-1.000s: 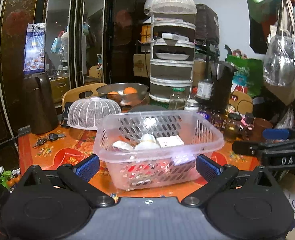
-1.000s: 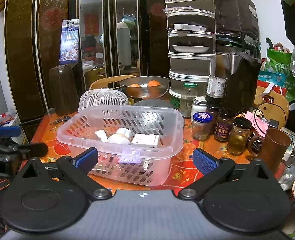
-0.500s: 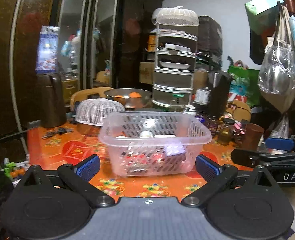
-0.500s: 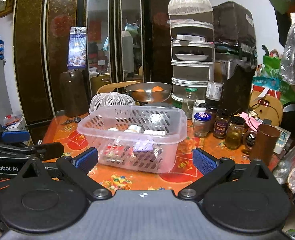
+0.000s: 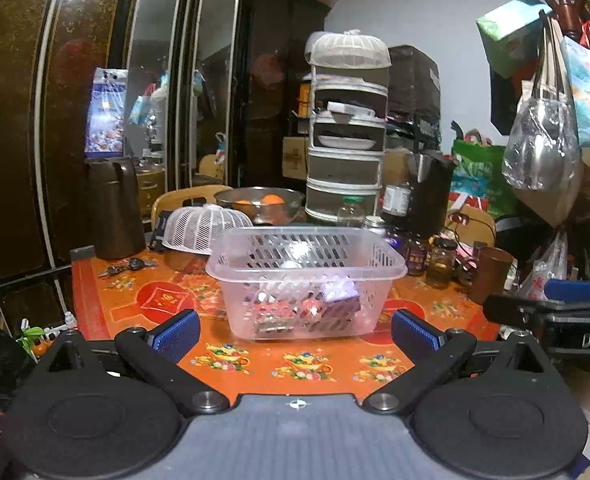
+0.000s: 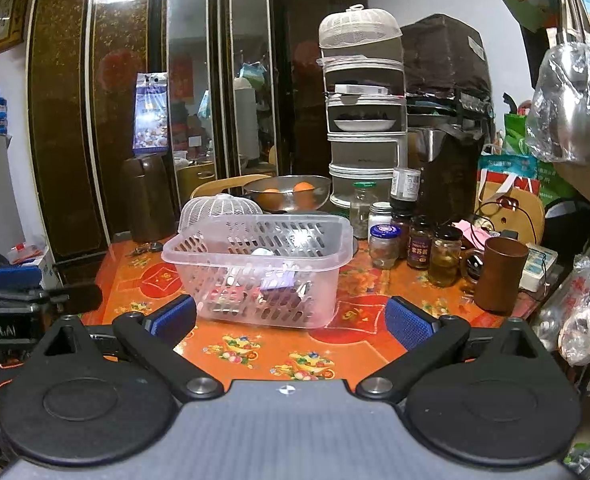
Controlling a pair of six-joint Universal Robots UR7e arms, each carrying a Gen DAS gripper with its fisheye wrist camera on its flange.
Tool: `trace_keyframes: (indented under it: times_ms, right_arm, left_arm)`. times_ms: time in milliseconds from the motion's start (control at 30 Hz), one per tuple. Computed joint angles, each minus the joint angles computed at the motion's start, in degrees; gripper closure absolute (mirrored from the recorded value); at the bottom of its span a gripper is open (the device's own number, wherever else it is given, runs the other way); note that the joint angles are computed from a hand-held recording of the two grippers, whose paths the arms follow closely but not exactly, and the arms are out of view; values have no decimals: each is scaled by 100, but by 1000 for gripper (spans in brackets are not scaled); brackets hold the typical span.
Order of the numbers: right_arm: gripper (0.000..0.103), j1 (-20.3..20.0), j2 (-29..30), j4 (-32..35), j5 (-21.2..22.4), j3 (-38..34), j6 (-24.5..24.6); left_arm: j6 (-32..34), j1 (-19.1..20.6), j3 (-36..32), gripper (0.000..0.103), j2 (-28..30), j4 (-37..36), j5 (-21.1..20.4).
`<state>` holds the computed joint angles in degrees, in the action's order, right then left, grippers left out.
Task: Organize objects
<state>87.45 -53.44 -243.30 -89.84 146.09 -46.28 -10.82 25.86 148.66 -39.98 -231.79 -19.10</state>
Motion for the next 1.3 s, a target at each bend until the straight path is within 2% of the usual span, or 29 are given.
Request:
trace_keyframes:
  times_ms: [300,1300]
  right_arm:
    - [0,-56,8,-34,103,76,-146]
    - [0,-112,-92,37,154,85,-81]
  left_arm:
    - [-277,-44,123,1,-25,65,36]
    - [-222,-17,87,1,-28,60,-100]
